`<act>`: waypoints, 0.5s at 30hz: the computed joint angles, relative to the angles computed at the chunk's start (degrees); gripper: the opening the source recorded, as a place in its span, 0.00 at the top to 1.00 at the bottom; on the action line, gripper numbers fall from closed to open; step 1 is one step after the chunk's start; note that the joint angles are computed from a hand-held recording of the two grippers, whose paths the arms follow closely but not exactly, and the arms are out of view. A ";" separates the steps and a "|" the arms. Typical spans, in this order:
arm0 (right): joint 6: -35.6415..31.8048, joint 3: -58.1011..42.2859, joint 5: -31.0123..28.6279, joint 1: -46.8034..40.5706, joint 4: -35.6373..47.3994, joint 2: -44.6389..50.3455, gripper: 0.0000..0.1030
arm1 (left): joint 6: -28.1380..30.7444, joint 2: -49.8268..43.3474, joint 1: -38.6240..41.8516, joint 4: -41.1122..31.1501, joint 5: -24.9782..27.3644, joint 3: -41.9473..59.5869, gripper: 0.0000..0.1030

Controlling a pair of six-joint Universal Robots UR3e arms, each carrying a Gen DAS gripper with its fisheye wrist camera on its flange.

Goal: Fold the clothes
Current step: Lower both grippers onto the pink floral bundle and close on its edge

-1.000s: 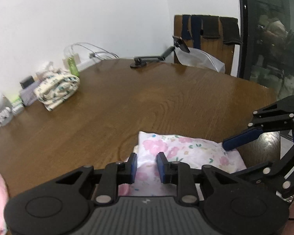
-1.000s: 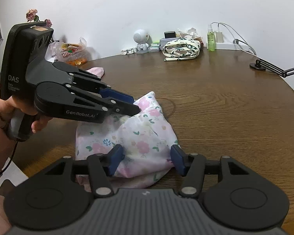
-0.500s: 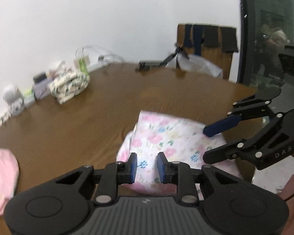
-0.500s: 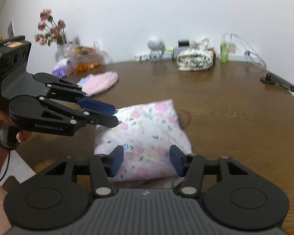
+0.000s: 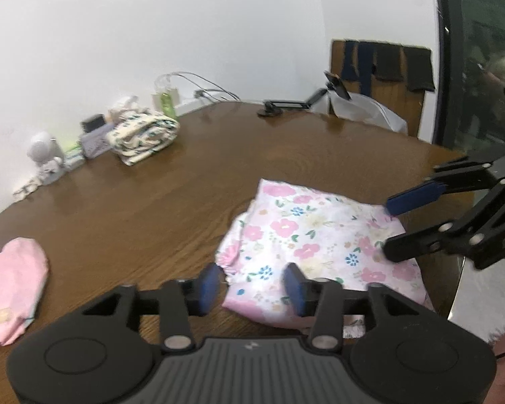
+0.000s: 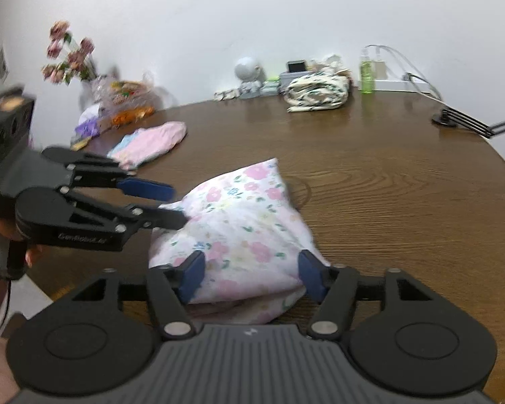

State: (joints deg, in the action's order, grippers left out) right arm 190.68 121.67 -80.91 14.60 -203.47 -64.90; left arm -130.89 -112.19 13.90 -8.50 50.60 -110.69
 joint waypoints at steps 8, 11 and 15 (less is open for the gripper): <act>10.45 4.82 -1.48 -0.64 2.79 -7.18 0.00 | -11.14 8.81 5.39 -2.09 -4.91 -6.35 0.00; 12.63 5.17 -1.76 0.13 4.34 -7.86 0.00 | -10.97 10.85 6.01 -1.65 -4.41 -8.95 0.00; 15.31 5.85 -1.16 0.66 5.38 -8.32 0.00 | -9.67 12.87 6.90 -3.65 -4.73 -10.97 0.00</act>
State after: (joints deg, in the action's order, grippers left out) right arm 205.99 127.53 -82.07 15.26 -198.09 -73.22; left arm -140.56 -99.32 20.80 -12.16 45.86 -121.66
